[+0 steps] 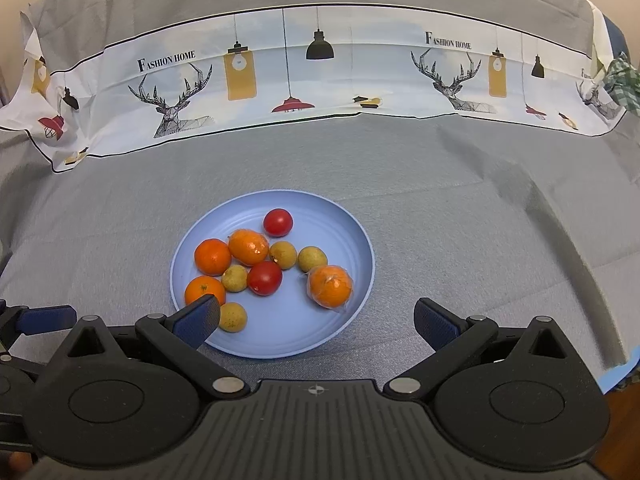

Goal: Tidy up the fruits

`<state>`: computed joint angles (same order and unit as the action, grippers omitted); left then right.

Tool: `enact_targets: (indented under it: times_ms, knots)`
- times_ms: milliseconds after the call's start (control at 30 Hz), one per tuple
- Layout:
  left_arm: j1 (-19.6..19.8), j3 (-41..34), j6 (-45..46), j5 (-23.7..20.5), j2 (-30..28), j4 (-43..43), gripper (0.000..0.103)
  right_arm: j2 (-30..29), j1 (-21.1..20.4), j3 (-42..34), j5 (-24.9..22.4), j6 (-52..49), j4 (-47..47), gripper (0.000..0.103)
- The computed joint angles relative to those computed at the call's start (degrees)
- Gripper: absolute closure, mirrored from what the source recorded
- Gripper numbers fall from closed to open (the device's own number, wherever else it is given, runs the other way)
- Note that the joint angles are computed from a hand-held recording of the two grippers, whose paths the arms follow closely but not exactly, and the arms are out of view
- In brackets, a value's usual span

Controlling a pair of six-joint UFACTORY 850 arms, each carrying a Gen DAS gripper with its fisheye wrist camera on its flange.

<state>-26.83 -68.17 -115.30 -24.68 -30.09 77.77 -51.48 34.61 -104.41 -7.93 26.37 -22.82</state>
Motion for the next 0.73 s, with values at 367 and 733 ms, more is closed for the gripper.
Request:
enact_targets:
  times_ms: [367, 733]
  knots:
    - [0.2, -0.1, -0.3, 0.3, 0.0, 0.6, 0.001, -0.1, 0.0, -0.3, -0.6, -2.3, 2.1, 0.001]
    - [0.3, -0.9, 0.1, 0.0, -0.6, 1.0, 0.001, -1.3, 0.0, -2.4, -2.9, -4.7, 5.1, 0.001]
